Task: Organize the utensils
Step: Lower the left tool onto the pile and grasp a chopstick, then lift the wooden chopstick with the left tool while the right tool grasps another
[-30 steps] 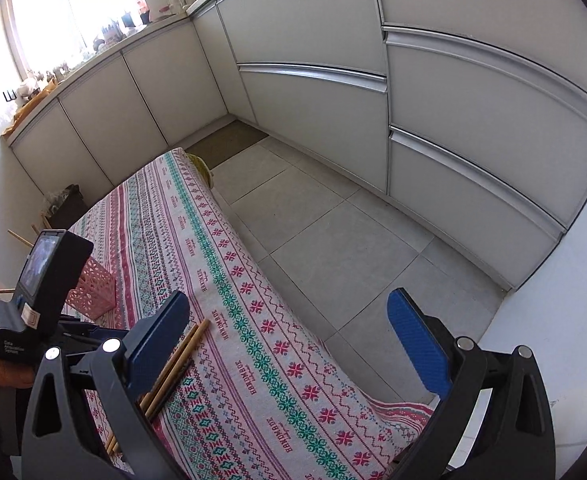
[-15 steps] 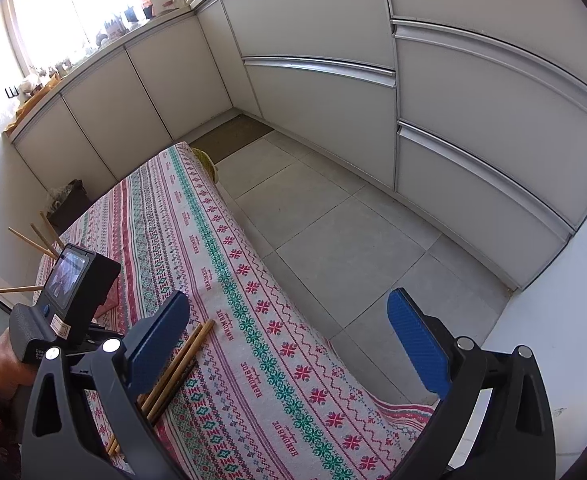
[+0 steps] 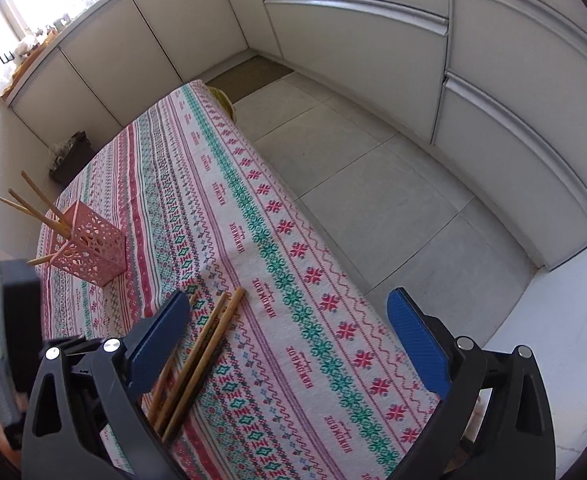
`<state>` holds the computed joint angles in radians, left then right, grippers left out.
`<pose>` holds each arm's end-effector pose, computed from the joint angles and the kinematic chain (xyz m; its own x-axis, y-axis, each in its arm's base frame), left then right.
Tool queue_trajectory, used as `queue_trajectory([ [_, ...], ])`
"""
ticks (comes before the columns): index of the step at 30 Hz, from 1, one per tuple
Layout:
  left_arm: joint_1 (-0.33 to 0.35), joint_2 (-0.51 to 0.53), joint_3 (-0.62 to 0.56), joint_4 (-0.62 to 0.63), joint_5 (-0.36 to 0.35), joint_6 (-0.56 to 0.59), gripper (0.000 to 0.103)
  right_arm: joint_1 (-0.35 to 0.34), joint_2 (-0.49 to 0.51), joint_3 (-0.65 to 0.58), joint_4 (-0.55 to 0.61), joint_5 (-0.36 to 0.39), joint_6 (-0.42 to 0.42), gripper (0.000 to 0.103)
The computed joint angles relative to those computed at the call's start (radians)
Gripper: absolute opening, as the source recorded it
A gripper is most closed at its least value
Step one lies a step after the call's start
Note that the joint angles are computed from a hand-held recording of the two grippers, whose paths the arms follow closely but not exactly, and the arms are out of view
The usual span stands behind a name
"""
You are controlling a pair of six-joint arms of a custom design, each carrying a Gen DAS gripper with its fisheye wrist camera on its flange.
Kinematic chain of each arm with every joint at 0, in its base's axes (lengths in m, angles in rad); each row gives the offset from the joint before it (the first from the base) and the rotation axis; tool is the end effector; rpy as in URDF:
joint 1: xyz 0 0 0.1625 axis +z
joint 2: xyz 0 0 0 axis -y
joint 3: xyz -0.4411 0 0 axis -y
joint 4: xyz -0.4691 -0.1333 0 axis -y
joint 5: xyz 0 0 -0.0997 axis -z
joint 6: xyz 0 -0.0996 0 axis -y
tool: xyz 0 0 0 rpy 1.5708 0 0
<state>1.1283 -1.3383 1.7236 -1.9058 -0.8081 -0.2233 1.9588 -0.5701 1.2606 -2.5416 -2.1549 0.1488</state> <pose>-0.0881 -0.6579 0.3385 -0.7173 0.1326 -0.6840 0.2757 0.9556 -0.1038 0.3948 -0.7588 0.0495 -0.8746 -0.0406 0.4831 -0.2365 0.9056 -0.3522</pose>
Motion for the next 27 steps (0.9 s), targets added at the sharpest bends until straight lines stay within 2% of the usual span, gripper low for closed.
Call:
queue_trajectory([
  [1, -0.014, -0.035, 0.025, -0.031, 0.0, 0.013, 0.005, -0.005, 0.017, -0.035, 0.062, 0.021, 0.056, 0.082],
  [2, -0.025, -0.074, 0.051, -0.056, -0.001, 0.024, 0.004, -0.008, 0.035, -0.074, 0.136, 0.032, 0.106, 0.062],
  [4, -0.049, -0.145, 0.091, -0.103, -0.007, 0.038, 0.004, -0.019, 0.08, -0.163, 0.292, 0.096, 0.193, 0.039],
  [5, -0.064, -0.177, 0.111, -0.129, -0.001, 0.045, 0.004, -0.024, 0.101, -0.199, 0.355, 0.12, 0.232, 0.033],
  [7, -0.088, -0.233, 0.151, -0.183, 0.007, 0.058, 0.004, -0.028, 0.137, -0.255, 0.44, 0.144, 0.294, 0.031],
  [11, -0.125, -0.306, 0.209, -0.272, 0.021, 0.087, 0.004, -0.014, 0.189, -0.321, 0.504, 0.121, 0.348, 0.03],
  [12, -0.132, -0.323, 0.222, -0.291, 0.024, 0.098, 0.004, -0.012, 0.204, -0.342, 0.522, 0.117, 0.362, 0.027],
  [13, -0.14, -0.328, 0.22, -0.299, 0.022, 0.103, 0.004, -0.013, 0.219, -0.363, 0.55, 0.122, 0.385, 0.018],
  [14, -0.143, -0.337, 0.225, -0.316, 0.019, 0.114, 0.004, -0.018, 0.231, -0.384, 0.577, 0.135, 0.411, 0.014],
  [15, -0.146, -0.342, 0.225, -0.327, 0.019, 0.123, 0.004, -0.021, 0.241, -0.399, 0.598, 0.14, 0.434, 0.013],
  [17, -0.161, -0.364, 0.223, -0.325, 0.024, 0.126, 0.004, -0.019, 0.26, -0.42, 0.613, 0.115, 0.467, 0.012],
  [21, -0.192, -0.404, 0.244, -0.313, 0.046, 0.106, 0.004, -0.004, 0.297, -0.45, 0.616, 0.046, 0.481, 0.012],
  [27, -0.223, -0.444, 0.256, -0.305, 0.063, 0.091, 0.004, -0.007, 0.305, -0.46, 0.629, 0.02, 0.518, 0.01],
])
